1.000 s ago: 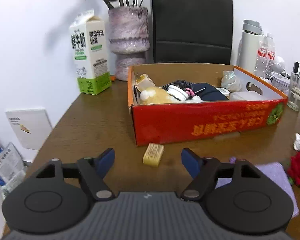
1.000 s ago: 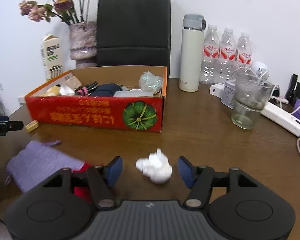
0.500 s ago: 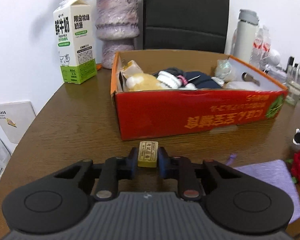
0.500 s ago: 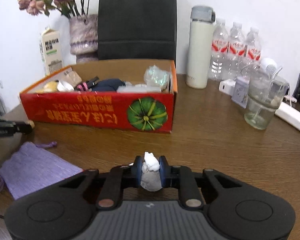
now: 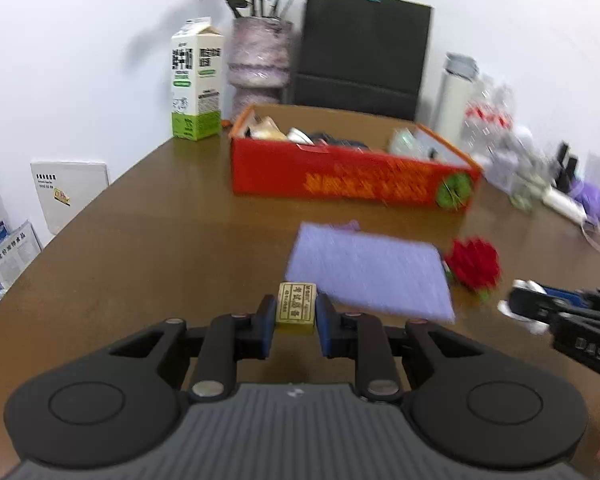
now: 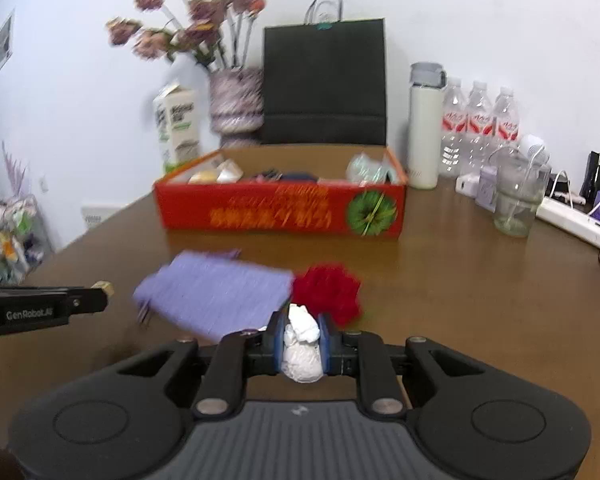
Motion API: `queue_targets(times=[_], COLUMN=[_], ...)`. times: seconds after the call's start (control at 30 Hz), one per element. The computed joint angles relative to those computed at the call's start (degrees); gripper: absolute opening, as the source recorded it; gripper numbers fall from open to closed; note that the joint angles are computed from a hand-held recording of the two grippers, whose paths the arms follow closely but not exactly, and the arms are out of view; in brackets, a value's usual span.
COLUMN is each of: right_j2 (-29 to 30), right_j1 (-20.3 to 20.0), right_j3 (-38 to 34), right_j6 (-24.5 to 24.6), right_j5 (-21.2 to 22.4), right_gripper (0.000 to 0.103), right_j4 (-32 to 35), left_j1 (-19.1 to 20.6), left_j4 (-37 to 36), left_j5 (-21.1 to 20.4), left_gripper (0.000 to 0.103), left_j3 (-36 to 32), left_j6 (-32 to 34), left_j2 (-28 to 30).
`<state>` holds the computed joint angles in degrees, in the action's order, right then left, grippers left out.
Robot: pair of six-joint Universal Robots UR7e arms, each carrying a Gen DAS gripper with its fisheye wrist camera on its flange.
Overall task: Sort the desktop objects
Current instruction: 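Carry the block into the box with the left tool while the right tool carries the earbuds in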
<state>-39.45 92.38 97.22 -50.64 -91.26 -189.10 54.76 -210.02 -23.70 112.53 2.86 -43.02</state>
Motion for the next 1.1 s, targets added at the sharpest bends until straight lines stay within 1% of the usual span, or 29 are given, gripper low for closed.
queue_targets(times=[0.07,0.17,0.23,0.33,0.4,0.47,0.53,0.7,0.8,0.9,0.97,1.03,1.1], right_j2=[-1.5,-3.8,-5.4,-7.9,-9.0,-9.8,-10.4,-10.7,-10.6,-10.0,-8.9,-7.6,-6.0], right_j1=[-0.5,-1.1,-1.6,-2.8,-3.3,-3.7,-4.0,-4.3,-4.2,-3.5,-2.6,-1.6,-0.5], right_j3=[2.6,6.2,8.4,11.0,11.9,12.9,13.6,14.0,13.1,10.5,7.5,4.2,-0.2], right_j6=[0.2,-0.7,-1.3,-0.7,-0.6,-0.8,-0.4,0.4,0.9,1.4,1.4,1.3,1.1], right_j5=[0.6,1.8,3.2,5.5,6.0,6.4,6.7,7.7,8.2,9.0,9.4,9.8,10.5], right_gripper=[0.016,0.016,0.016,0.016,0.016,0.016,0.016,0.016,0.016,0.016,0.016,0.016,0.016], right_j4=[0.1,-1.4,-2.6,-3.1,-2.7,-3.1,-3.2,-3.8,-2.6,-0.6,0.7,1.5,2.9], left_j1=[-1.6,-3.4,-4.7,-6.2,-7.1,-8.0,-8.5,-8.4,-7.8,-6.4,-5.1,-3.5,-1.9], left_j4=[0.6,2.4,4.0,6.2,5.8,3.6,3.0,2.9,0.3,-3.9,-5.0,-4.0,-5.1], left_j5=[1.5,2.6,3.9,5.3,5.6,5.7,6.1,6.3,5.6,4.1,1.4,-2.0,-4.2], left_gripper=[0.022,0.022,0.022,0.022,0.022,0.022,0.022,0.022,0.022,0.022,0.022,0.022,0.022], left_j3=[2.0,4.3,5.1,5.6,5.9,6.3,6.5,6.4,5.5,2.9,0.6,-2.3,-7.0], left_j6=[-2.1,-5.4,-7.0,-9.1,-9.2,-7.8,-7.1,-6.4,-3.8,2.3,5.8,8.2,14.5], left_j2=[0.0,-0.2,0.1,0.4,0.6,1.1,1.3,1.2,1.2,0.9,-0.2,-1.7,-1.5])
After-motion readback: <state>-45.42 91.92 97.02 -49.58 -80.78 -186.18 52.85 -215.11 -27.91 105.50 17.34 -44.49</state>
